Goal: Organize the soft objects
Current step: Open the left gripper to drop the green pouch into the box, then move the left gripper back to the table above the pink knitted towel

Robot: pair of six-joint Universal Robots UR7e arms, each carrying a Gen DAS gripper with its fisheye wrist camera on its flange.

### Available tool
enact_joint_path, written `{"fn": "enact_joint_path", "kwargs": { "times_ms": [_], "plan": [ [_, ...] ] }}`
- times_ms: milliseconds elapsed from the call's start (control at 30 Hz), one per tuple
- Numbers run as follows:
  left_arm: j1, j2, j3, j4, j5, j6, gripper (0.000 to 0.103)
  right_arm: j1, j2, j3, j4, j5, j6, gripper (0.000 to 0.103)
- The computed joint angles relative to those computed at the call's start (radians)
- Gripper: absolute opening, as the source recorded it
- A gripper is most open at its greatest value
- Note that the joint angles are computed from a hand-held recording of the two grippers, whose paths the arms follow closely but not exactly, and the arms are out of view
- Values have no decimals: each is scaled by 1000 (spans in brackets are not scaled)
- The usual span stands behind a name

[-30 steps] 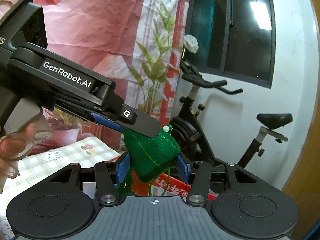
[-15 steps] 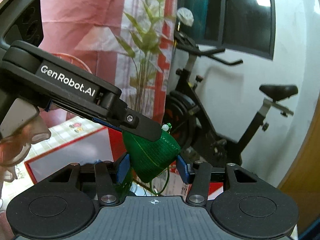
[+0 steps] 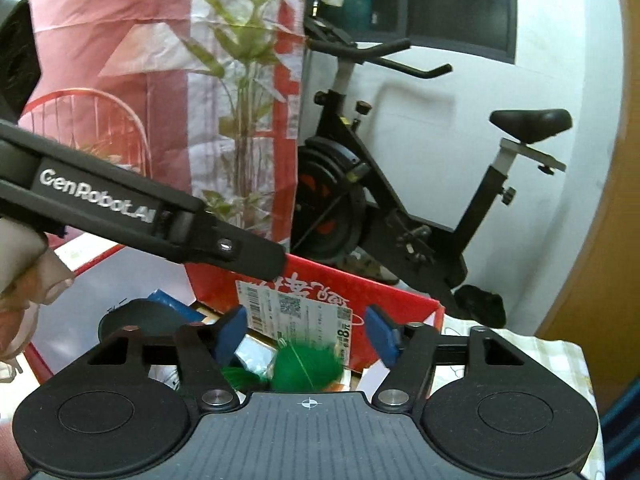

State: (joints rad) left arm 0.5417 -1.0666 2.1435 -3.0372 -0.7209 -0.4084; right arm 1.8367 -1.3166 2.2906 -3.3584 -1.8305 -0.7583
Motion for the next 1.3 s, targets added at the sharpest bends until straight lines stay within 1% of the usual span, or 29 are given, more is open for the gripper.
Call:
{"fn": "enact_joint_path", "kwargs": {
  "times_ms": [33,67,100,133,167,200,267,367,467,600,700,800,867,1033,1167,1300],
  "plan": [
    [-6,-3,3,8,16,-3,72,2,-2,3,-5,-7,1,70],
    [-13,-11,9,18,31,-8,78,3,-4,6,-10,-10,5,75],
    [-18,-19,14,27,41,-13,81,5,-8,12,-17,-14,13,82],
    [-25,-30,22,36,47,-19,91,6,-13,19,-25,-14,27,86],
    [-34,-45,34,45,58,-26,98,6,-22,27,-30,-9,42,94],
    [-42,-51,42,47,71,-29,100,5,-32,34,-30,-2,55,99],
    [-61,-74,58,81,100,-46,100,8,-49,46,-29,-2,76,102],
    [-94,-118,80,187,149,-118,103,19,-70,61,-25,-13,112,102],
    [-124,-156,105,250,180,-167,103,33,-95,82,-32,-15,143,103],
    [-172,-215,137,369,219,-267,103,59,-121,114,-62,-31,153,103],
    [-218,-272,168,491,244,-365,103,77,-144,141,-80,-37,163,103],
    [-263,-328,187,645,264,-482,103,92,-174,178,-106,-29,172,103],
    [-292,-364,198,745,272,-567,103,101,-193,194,-104,-31,182,103],
    [-367,-452,217,1013,269,-808,103,122,-242,242,-110,-44,213,103],
    [-429,-509,227,1219,235,-997,103,126,-282,289,-121,-45,229,103],
    [-487,-547,242,1374,193,-1157,103,115,-318,341,-143,-26,225,103]
  ]
}}
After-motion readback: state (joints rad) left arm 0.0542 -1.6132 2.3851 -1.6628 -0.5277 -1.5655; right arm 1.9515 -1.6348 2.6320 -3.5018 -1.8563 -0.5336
